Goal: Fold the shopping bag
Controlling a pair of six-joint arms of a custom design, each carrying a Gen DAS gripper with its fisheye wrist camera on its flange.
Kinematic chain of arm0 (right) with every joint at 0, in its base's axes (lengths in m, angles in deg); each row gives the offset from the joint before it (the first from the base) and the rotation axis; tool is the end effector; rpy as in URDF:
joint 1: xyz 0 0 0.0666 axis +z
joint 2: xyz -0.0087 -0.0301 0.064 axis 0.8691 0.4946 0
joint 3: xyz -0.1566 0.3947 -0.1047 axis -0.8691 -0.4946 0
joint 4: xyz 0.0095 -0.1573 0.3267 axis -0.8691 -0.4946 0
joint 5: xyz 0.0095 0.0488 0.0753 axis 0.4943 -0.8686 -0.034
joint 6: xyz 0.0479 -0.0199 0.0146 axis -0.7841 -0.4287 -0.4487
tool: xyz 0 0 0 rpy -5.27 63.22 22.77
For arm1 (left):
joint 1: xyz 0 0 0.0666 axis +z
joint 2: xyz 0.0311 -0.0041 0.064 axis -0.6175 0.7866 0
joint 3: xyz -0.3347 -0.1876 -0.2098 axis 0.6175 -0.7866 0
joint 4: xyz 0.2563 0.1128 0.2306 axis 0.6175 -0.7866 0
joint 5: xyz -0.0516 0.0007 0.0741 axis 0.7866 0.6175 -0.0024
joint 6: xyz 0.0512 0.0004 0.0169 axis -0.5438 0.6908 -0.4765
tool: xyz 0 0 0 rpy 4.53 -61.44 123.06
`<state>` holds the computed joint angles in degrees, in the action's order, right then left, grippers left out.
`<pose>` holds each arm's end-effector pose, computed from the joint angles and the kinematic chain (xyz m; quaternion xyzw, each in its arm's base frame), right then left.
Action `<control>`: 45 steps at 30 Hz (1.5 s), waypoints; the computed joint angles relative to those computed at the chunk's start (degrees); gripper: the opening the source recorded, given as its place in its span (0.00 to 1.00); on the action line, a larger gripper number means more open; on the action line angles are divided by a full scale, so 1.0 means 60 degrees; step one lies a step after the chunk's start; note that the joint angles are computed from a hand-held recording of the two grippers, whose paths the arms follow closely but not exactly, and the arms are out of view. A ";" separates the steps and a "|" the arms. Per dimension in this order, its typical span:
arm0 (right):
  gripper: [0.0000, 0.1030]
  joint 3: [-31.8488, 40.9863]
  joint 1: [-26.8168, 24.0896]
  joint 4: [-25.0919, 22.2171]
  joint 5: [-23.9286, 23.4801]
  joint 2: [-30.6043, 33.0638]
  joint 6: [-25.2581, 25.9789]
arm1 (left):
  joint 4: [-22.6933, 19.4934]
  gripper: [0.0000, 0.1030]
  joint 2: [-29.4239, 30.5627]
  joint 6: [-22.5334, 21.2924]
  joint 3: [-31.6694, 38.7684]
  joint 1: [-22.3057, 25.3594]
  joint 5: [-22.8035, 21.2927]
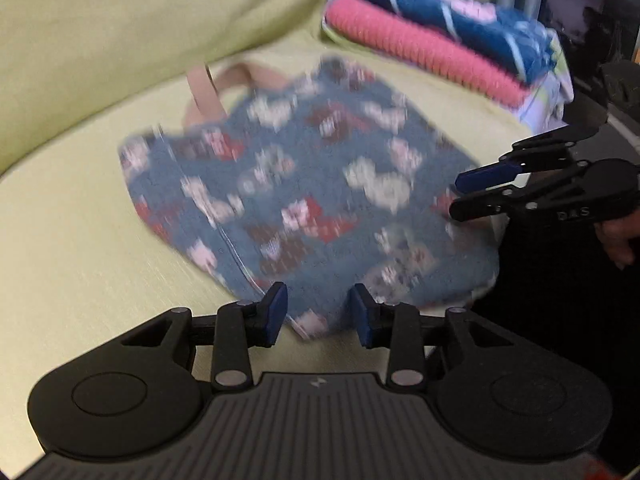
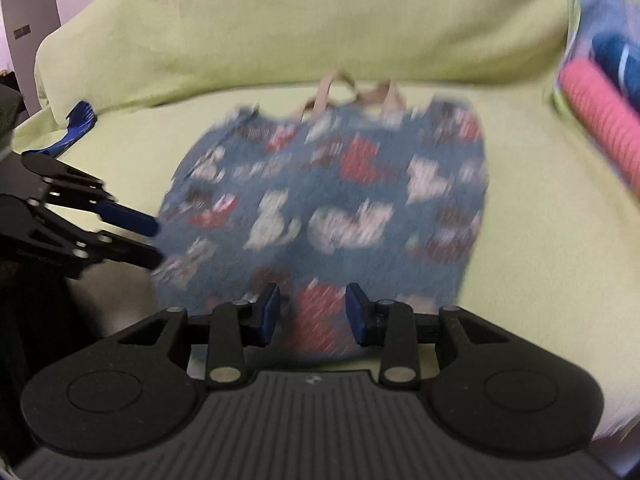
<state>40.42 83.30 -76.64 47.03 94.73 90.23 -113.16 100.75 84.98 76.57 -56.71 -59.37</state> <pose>0.3454 0.1565 0.5603 -0.2745 0.8668 0.1898 0.3705 0.2861 -0.0980 0.5606 0.1789 0.9145 -0.0675 0.3566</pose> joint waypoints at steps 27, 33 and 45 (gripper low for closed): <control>0.19 0.2855 -0.0740 0.0484 0.0588 0.3271 0.0879 | 0.1385 0.45 0.2031 -0.0707 0.0949 0.1928 0.0245; 0.40 0.2136 -0.0667 0.0989 0.0698 0.2281 0.0902 | 0.0953 0.52 0.1665 -0.0424 0.1132 0.1833 -0.0385; 0.63 -0.0250 0.0569 0.0934 0.0516 -0.0492 0.1539 | 0.0210 0.62 0.0562 0.2500 0.0374 0.2466 0.1574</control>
<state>38.92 86.71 -71.04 50.13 91.78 99.46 -111.90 104.12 99.98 78.82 -41.91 -49.92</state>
